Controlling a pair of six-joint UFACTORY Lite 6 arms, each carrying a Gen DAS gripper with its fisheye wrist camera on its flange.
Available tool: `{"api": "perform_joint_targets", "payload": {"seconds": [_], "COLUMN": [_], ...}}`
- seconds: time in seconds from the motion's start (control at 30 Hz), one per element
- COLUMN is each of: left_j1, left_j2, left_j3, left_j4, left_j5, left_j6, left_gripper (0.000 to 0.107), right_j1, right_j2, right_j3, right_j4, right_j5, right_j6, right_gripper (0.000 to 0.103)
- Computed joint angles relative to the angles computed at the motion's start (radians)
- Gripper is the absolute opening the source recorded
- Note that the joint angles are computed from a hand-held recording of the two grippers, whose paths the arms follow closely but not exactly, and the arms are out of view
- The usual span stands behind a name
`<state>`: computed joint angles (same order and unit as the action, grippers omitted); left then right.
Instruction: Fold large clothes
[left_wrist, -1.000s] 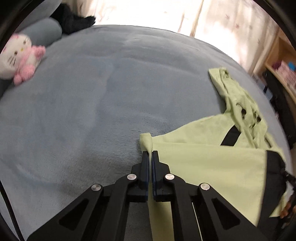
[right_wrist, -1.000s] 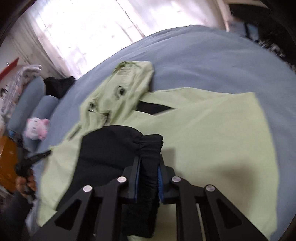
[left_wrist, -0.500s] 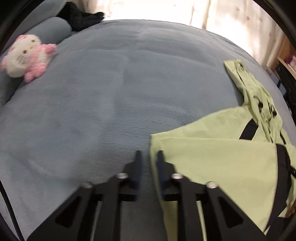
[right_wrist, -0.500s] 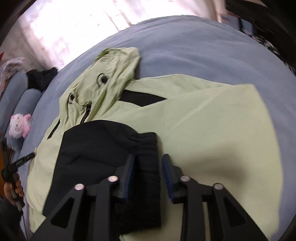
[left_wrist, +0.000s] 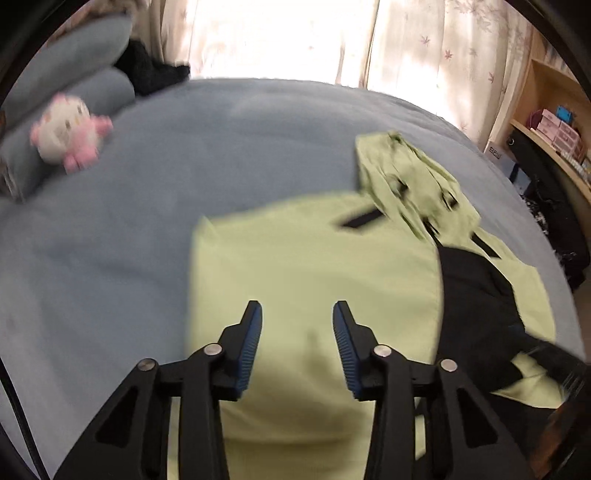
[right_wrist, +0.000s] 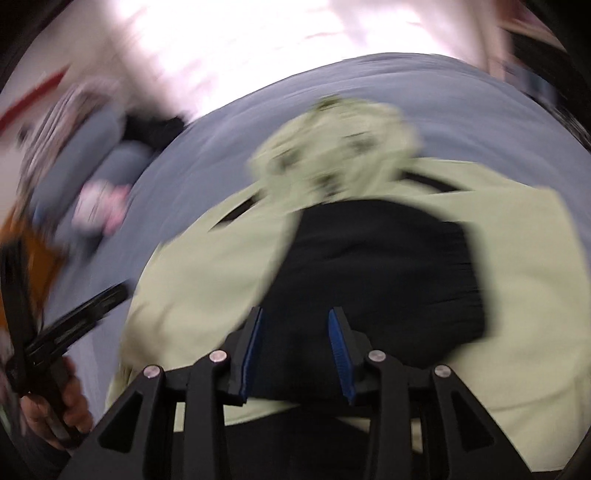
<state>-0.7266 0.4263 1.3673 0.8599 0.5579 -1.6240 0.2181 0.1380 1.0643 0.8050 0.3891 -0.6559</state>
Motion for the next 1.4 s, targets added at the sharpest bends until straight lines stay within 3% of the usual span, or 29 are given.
{"api": "perform_joint_targets", "payload": {"seconds": [0.1,0.17,0.3,0.37,0.4,0.47,0.53,0.67,0.77,0.97,1.07,1.17,1.23,1.3,1.33,1.4], "left_j1": [-0.052,-0.063,-0.076,-0.042,-0.019,0.016,0.055,0.084,0.106,0.194,0.218,0.217,0.227,0.249,0.259,0.274], "left_j2": [0.085,0.114,0.038,-0.004,-0.023,-0.04,-0.068,-0.132,-0.087,0.25,0.435,0.524,0.544,0.523,0.515,0.528], "left_j3": [0.006,-0.022,-0.179,-0.243,-0.266,-0.281,-0.31,-0.316,-0.222,0.225,0.452,0.547,0.567,0.527,0.514,0.535], "left_j4": [-0.022,-0.033,0.132,0.163,0.163,0.139,0.117,0.103,0.101,-0.08,-0.135,-0.053,-0.043,-0.038,-0.037,-0.042], "left_j5": [0.014,0.007,0.024,-0.002,-0.013,0.014,-0.007,-0.001,-0.007,0.026,0.099,0.171,0.197,0.174,0.169,0.201], "left_j6": [-0.094,-0.116,-0.216,-0.224,-0.216,-0.177,-0.155,-0.135,-0.106,0.124,0.217,0.209,0.215,0.205,0.204,0.218], "left_gripper": [0.03,0.022,0.017,0.012,0.011,0.011,0.011,0.015,0.019,0.019,0.019,0.019,0.021,0.034,0.037,0.057], "right_j1": [0.15,0.189,0.086,-0.057,-0.112,-0.263,-0.357,-0.375,-0.275,-0.025,-0.008,-0.053,-0.102,-0.176,-0.216,-0.279], "right_j2": [0.094,0.122,0.031,0.008,0.009,0.042,0.052,0.025,0.051,0.374,0.541,0.61,0.59,0.586,0.58,0.567], "right_j3": [0.023,-0.001,-0.102,-0.15,-0.148,-0.077,-0.054,-0.021,0.042,0.452,0.656,0.721,0.666,0.64,0.63,0.612], "right_j4": [-0.11,-0.308,-0.429,-0.497,-0.468,-0.293,-0.199,-0.075,-0.032,-0.163,-0.342,-0.498,-0.594,-0.525,-0.428,-0.27], "right_j5": [-0.051,-0.104,-0.141,-0.189,-0.185,-0.052,-0.002,0.054,0.04,0.004,0.015,0.029,-0.008,-0.016,0.002,0.04], "right_j6": [0.091,0.241,0.279,0.276,0.237,0.069,-0.039,-0.124,-0.113,0.166,0.354,0.484,0.539,0.441,0.342,0.167], "right_gripper": [0.036,0.034,0.032,0.032,0.032,0.015,0.017,0.018,0.018,0.018,0.018,0.018,0.018,0.014,0.006,0.0]}}
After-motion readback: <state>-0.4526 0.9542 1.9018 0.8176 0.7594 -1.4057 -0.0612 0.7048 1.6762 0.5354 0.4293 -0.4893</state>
